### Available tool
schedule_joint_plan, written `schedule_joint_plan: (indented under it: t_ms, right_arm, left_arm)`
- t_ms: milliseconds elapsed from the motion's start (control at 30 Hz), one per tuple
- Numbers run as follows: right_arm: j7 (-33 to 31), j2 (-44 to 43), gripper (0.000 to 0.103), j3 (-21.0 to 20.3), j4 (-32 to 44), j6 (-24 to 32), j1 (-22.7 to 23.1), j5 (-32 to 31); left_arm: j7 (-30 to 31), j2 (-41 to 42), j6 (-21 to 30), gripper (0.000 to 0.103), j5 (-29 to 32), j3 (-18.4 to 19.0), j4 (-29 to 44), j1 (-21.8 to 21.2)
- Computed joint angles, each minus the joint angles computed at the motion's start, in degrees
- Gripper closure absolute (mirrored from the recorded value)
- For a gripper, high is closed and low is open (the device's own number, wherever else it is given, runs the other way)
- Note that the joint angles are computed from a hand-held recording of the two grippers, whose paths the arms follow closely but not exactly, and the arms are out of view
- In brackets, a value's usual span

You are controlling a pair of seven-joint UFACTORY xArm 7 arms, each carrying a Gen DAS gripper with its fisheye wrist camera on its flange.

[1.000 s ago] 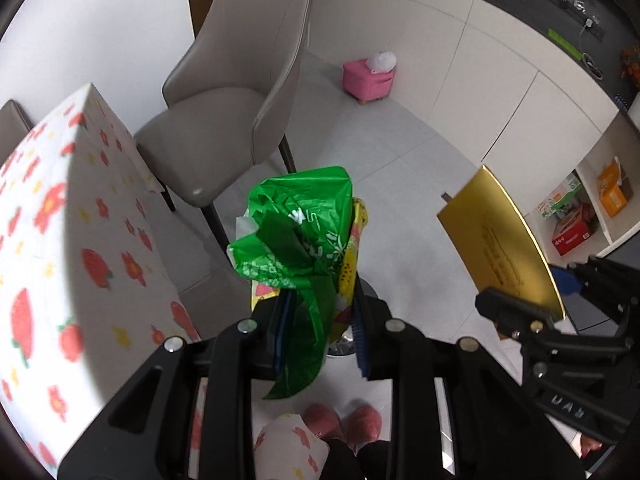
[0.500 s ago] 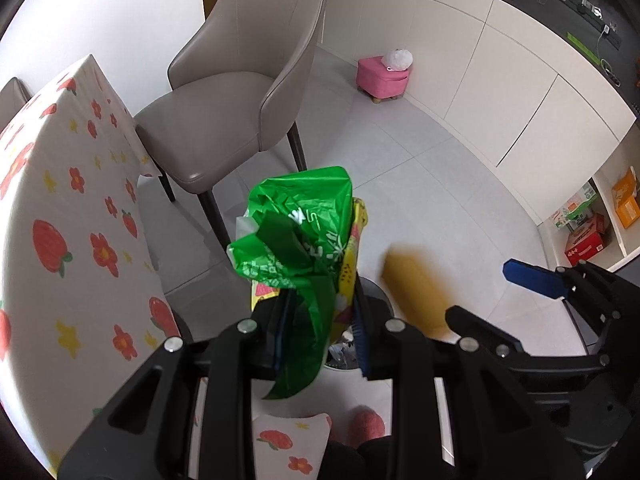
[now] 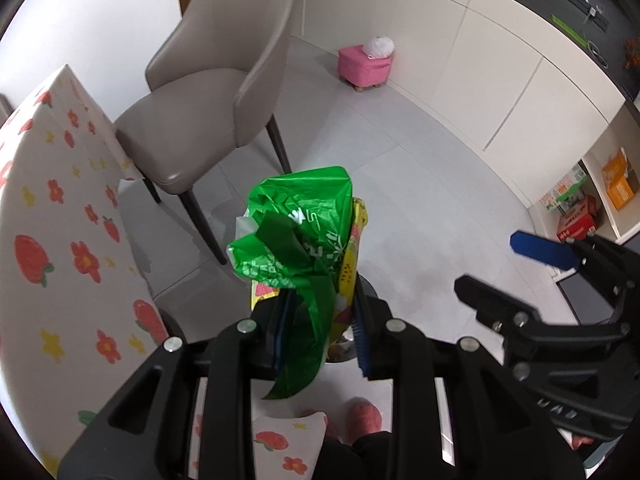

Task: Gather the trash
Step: 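Open the right tool over the bin while the left tool releases the green bag, then return both tools from the bin to the table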

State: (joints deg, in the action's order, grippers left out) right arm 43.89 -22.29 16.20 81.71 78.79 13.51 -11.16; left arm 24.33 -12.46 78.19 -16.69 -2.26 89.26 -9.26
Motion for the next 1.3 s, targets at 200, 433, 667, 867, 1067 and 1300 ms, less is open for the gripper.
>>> schedule_joint_plan:
  t_ms: [200,433,667,867,1067,1300]
  right_arm:
    - [0.7,-3.7,0.039,-0.8,-3.0,1.0,-1.1,0.4]
    - [0.3,-8.0,0.039,-1.5,-6.7,1.0,-2.9,1.1]
    - [0.0,-9.8,0.039,-1.5,-7.1,2.5,-4.3,2.5]
    - [-1.8,-6.4,0.039,-0.8,0.2,6.4,-4.3,3.3]
    - [-4.8,0.6,0.039,0.6,11.7,9.9,-2.7,3.0]
    - [-9.4,14.0,0.039,3.7,30.3,13.3,3.0,-1.0]
  left_arm:
    - [-0.2,-0.4,0.0,0.073,-0.1,-1.3,-2.1,-1.4]
    - [-2.2,-0.6,-1.6,0.039,1.4,-2.6,-4.6,-2.6]
    - [-3.2,-0.5,-0.7,0.039,2.4,-2.8,-3.6,-3.4]
    - [-4.5,0.0,3.6,0.039,3.9,-2.3,2.0,-2.8]
    - [-7.9,1.3,9.0,0.039,5.0,-0.7,10.3,-0.3]
    - [-11.6,2.5,13.0,0.039,6.4,2.4,18.9,4.4]
